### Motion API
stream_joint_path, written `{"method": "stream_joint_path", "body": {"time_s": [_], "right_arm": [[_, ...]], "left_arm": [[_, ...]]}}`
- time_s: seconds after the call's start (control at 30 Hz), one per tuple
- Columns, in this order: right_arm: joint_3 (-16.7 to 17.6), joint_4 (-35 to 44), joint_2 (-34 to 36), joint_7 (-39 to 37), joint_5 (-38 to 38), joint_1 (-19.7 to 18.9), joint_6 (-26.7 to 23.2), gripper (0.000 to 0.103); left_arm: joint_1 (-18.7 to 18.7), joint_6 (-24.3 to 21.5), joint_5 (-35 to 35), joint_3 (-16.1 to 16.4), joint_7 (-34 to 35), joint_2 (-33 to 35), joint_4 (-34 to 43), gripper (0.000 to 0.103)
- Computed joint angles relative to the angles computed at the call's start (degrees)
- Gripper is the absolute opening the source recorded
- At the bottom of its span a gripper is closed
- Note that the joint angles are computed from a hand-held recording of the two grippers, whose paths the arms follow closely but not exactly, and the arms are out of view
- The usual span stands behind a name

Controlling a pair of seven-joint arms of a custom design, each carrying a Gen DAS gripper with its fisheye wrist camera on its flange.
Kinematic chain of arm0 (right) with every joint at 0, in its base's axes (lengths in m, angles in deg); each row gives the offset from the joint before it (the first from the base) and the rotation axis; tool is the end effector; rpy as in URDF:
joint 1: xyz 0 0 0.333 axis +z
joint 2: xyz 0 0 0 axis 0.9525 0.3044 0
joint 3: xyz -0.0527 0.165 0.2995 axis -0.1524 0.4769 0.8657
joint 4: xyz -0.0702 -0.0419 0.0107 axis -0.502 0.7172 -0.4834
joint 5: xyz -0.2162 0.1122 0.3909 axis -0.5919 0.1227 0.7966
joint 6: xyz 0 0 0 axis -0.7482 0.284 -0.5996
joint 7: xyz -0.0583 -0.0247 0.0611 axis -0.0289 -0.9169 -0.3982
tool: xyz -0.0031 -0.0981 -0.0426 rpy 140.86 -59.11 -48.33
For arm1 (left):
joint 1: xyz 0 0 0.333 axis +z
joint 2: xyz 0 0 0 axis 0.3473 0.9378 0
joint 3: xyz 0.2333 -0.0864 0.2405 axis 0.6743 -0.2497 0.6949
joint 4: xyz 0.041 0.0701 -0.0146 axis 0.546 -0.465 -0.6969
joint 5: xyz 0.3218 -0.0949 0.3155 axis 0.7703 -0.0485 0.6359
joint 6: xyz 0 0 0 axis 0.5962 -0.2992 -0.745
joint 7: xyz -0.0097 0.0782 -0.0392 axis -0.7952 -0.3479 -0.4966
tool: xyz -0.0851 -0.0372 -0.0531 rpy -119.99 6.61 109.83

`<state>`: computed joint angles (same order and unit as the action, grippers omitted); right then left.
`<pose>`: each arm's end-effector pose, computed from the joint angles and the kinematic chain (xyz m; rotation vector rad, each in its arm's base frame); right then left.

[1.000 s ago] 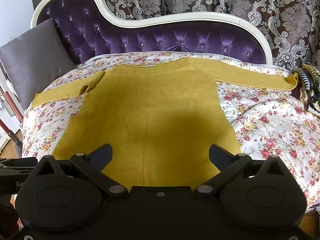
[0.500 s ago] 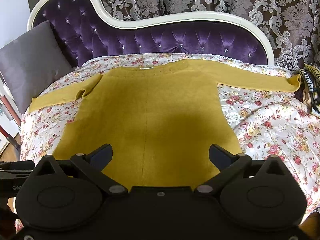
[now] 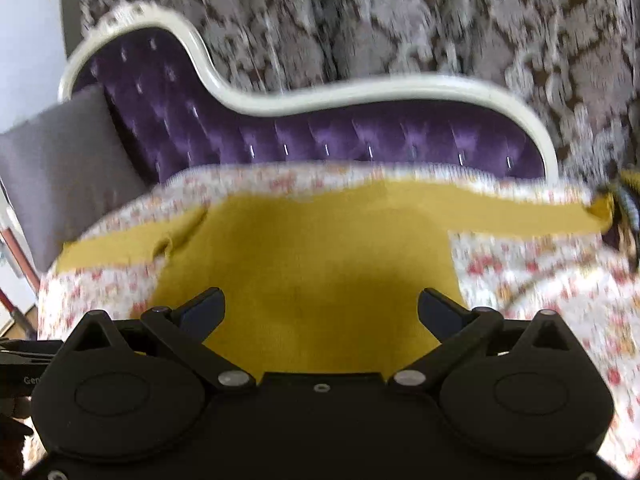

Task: Fold small clothes
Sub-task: 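Grasp the sweater side edge near the grey pillow with the left gripper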

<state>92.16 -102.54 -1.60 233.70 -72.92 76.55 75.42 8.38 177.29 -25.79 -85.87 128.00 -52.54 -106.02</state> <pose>0.4480 0.1993 0.5960 -1.1010 2.0701 -0.9226 0.5840 -0.2324 0.5608 -1.4188 2.2680 -0.9012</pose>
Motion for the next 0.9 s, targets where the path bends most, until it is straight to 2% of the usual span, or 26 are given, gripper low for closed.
{"method": "stream_joint_path", "body": {"time_s": [0.1, 0.17, 0.27, 0.4, 0.5, 0.53, 0.57, 0.73, 0.9], "right_arm": [[0.6, -0.2, 1.2, 1.6, -4.5, -1.9, 4.2, 0.102], [0.1, 1.3, 3.6, 0.1, -4.3, -1.7, 3.6, 0.102], [-0.2, 3.1, 6.8, -0.5, -5.6, -1.3, 2.7, 0.102], [-2.3, 4.2, 9.9, -0.8, -6.2, 0.1, 4.4, 0.102], [-4.4, 5.2, 12.4, -1.3, -4.4, 1.1, 6.3, 0.102], [-5.0, 5.2, 12.9, -1.2, -3.9, 1.3, 7.2, 0.102], [-5.5, 5.3, 13.5, -1.0, -3.5, 1.3, 8.6, 0.101], [-7.1, 5.2, 15.8, -0.2, -1.8, 0.8, 15.1, 0.096], [-7.2, 6.1, 17.7, 0.1, -1.9, 0.5, 16.3, 0.096]], "left_arm": [[1.5, 4.0, 4.7, 0.0, -3.6, 3.2, 1.8, 0.072], [2.3, 5.6, 5.2, 0.3, -5.0, 5.7, 3.8, 0.072], [3.8, 5.4, 10.5, 1.0, -11.8, 10.5, 8.8, 0.072], [5.4, 5.8, 14.6, 2.2, -15.9, 17.9, 16.5, 0.072], [8.5, 4.0, 9.6, 0.8, -14.0, 24.3, 24.2, 0.069], [9.6, 4.2, 8.0, 0.1, -12.8, 25.7, 25.8, 0.059], [10.1, 4.1, 7.2, -0.2, -12.5, 27.3, 27.7, 0.056], [12.0, -0.1, 4.2, -1.1, -12.8, 35.9, 38.7, 0.056], [12.0, -5.9, 4.6, -0.9, -14.0, 42.7, 47.9, 0.056]]}}
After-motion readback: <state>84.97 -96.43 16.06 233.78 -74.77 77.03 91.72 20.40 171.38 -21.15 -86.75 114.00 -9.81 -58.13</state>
